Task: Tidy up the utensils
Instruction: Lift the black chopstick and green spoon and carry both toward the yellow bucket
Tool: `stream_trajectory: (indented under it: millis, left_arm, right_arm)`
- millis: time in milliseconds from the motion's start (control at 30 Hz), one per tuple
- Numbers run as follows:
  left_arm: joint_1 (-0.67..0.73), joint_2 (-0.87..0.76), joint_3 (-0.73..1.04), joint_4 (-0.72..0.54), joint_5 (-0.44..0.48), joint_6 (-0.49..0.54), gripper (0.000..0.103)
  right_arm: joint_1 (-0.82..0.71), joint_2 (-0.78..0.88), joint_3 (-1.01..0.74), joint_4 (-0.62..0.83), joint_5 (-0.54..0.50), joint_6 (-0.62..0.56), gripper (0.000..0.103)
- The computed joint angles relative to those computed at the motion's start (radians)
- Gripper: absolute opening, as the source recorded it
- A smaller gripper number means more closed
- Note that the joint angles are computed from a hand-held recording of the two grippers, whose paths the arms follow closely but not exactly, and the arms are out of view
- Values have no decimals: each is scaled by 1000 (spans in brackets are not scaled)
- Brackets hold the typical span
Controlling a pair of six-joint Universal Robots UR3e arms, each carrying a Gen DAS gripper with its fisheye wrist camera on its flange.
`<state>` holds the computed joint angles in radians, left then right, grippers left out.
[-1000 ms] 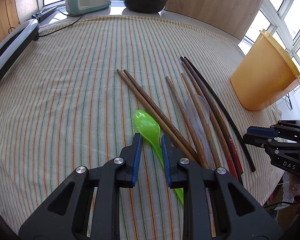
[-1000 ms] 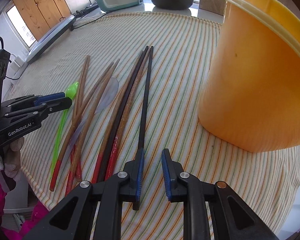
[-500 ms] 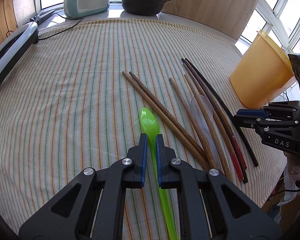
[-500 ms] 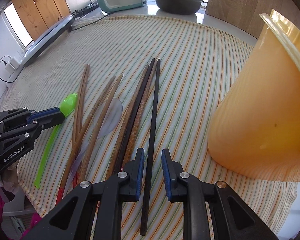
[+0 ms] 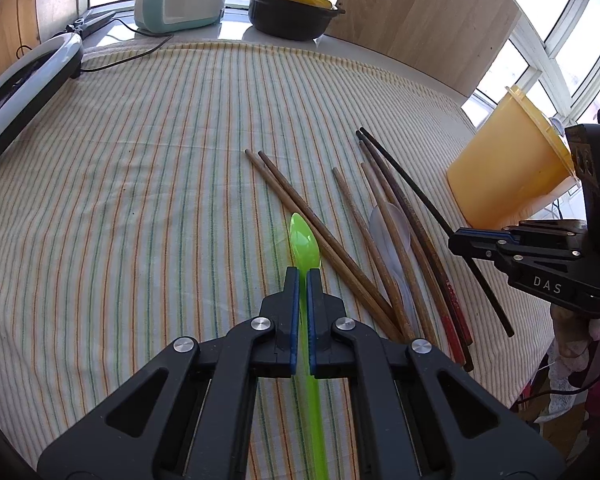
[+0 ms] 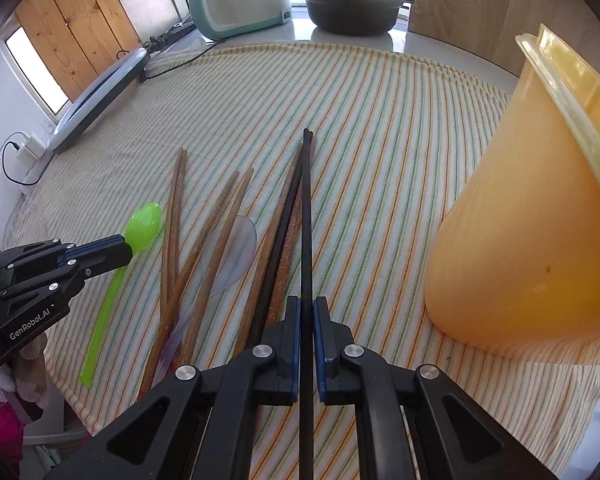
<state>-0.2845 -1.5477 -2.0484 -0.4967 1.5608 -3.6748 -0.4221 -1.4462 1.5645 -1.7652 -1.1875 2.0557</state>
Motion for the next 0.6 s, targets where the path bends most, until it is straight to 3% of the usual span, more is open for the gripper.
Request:
stream_trajectory:
  millis: [600]
  left_arm:
    - [-30,64,150,-21,57,-20,0]
  right_arm:
    - [-216,-124,-191,424,314,-216,4]
